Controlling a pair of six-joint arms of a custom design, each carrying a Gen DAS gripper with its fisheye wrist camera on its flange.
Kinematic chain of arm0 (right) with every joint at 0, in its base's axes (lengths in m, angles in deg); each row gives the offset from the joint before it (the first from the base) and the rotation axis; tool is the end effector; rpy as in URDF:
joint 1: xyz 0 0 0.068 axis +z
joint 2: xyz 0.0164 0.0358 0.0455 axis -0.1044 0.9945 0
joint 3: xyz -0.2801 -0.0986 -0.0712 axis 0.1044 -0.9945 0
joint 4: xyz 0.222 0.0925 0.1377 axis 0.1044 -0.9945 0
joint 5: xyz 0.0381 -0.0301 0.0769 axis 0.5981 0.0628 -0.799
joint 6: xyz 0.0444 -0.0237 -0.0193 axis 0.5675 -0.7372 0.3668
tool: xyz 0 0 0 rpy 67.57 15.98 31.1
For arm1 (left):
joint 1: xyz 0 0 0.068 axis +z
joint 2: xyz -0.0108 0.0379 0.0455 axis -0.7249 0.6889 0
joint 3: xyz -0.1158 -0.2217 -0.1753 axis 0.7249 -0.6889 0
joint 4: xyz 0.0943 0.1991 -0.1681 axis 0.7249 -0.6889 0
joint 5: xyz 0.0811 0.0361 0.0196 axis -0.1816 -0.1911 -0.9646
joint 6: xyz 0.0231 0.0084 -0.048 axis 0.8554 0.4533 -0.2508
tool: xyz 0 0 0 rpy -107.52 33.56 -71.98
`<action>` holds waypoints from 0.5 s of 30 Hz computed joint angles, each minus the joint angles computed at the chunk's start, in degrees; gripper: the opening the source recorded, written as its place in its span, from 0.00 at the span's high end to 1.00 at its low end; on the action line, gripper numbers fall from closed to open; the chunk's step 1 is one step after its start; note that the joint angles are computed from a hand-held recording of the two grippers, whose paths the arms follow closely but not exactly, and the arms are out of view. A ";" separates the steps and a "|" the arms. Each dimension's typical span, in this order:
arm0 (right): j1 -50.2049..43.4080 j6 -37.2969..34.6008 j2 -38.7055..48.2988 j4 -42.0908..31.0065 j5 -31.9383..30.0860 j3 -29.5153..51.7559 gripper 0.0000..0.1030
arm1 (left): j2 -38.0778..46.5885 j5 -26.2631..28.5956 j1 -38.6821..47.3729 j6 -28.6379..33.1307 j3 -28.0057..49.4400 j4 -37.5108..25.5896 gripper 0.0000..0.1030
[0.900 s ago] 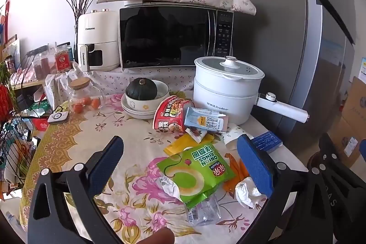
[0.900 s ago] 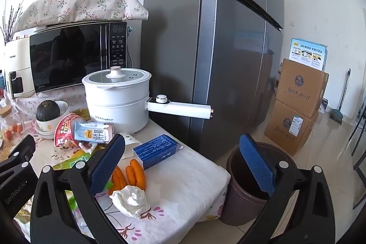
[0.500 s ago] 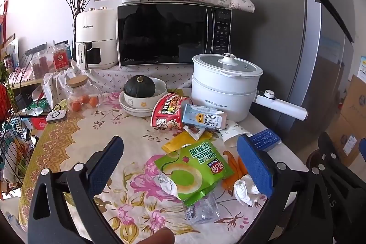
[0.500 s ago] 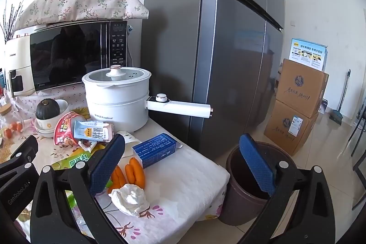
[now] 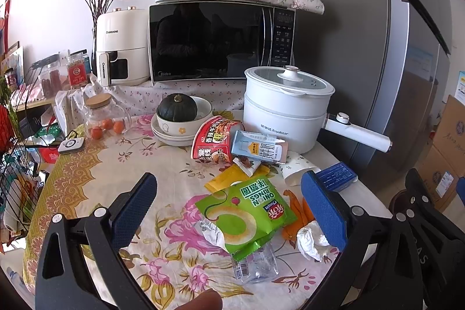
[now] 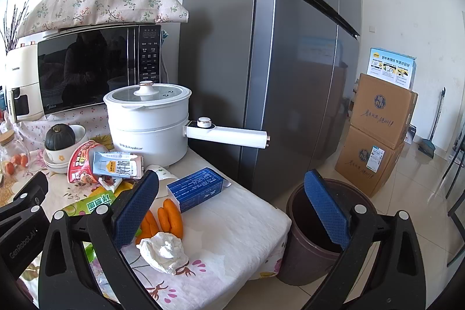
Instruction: Collect trash
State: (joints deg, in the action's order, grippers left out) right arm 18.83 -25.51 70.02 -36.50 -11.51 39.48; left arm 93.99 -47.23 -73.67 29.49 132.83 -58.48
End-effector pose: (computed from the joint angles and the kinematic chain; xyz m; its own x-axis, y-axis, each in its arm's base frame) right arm 0.2006 0.0671 0.3116 -0.3803 0.0601 -0.9229 0.3178 0.9456 -0.0694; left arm 0.2005 -0.0834 0.3058 -0.4907 -0.0971 -0.8659 -0.1423 0.9894 -0.0303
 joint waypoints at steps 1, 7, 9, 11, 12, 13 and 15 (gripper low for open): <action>0.12 0.11 0.10 -0.13 0.08 0.15 0.07 | 0.00 -0.02 -0.07 -0.04 -0.05 0.03 0.06; -0.20 -0.11 0.28 0.03 -0.16 0.15 0.07 | 0.06 0.08 -0.01 -0.09 -0.06 0.03 0.06; -0.13 -0.03 0.39 -0.14 -0.14 0.35 0.07 | 0.07 0.00 -0.23 -0.20 -0.49 0.35 0.06; -0.23 0.02 -0.06 0.13 -0.13 -0.46 0.07 | 0.15 -0.01 -0.28 -0.27 -0.73 0.56 0.06; -0.26 0.00 -0.03 0.29 -0.15 -0.61 0.07 | 0.15 0.00 -0.26 -0.27 -0.68 0.52 0.06; -0.33 -0.06 -0.07 0.33 -0.20 -0.71 0.07 | 0.14 0.00 -0.28 -0.27 -0.74 0.55 0.06; -0.43 -0.23 -0.26 0.52 -0.24 -0.99 0.07 | 0.17 0.01 -0.28 -0.30 -0.69 0.52 0.06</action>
State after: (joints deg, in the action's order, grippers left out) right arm 18.40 -25.74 69.77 -35.98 -11.75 38.48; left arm 94.16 -47.23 -73.95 29.19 132.14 -57.96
